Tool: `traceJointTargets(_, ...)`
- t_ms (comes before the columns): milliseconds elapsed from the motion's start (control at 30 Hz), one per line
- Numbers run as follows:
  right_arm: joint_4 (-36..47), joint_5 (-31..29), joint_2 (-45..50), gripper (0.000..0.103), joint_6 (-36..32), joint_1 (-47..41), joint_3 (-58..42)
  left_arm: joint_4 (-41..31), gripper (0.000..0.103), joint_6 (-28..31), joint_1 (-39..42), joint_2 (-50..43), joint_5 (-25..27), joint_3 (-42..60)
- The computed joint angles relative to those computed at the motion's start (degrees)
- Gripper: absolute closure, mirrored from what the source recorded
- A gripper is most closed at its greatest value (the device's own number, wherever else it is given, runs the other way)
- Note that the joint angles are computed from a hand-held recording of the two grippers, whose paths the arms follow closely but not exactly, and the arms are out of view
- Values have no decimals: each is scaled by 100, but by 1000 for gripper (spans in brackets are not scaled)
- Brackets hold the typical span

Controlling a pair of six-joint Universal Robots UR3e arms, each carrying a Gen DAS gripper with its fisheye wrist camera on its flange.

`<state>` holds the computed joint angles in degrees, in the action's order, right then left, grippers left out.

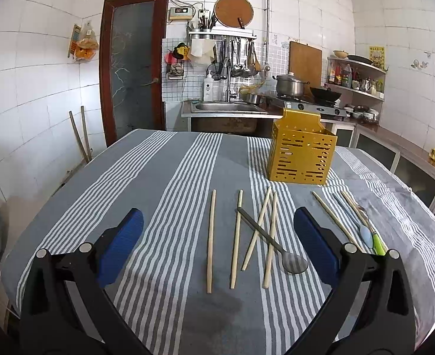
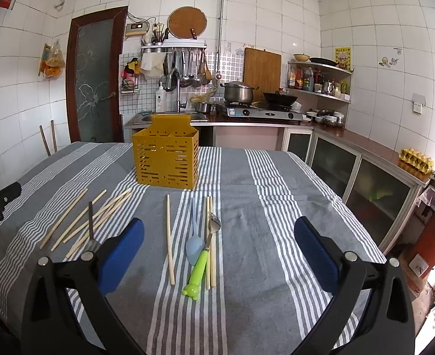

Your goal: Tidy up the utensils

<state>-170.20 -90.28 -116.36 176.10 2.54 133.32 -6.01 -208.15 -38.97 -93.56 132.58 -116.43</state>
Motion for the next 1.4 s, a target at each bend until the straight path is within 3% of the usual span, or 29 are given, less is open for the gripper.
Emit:
traceJointTargets(200, -55, -131, 19, 4, 68, 80, 2, 118, 5, 100, 26, -114, -73, 75)
traceJointTargets(767, -64, 218, 149, 4, 16, -267, 21, -201, 5, 35, 122, -272, -98, 320)
traceJointTargets(1267, -300, 161, 1147, 5, -30, -238, -396, -431, 5, 218, 653, -575, -689, 611)
traceJointTargets(1400, -240, 196, 1529, 7, -21, -327, -618, -564, 8, 309, 914, -745, -1117, 796)
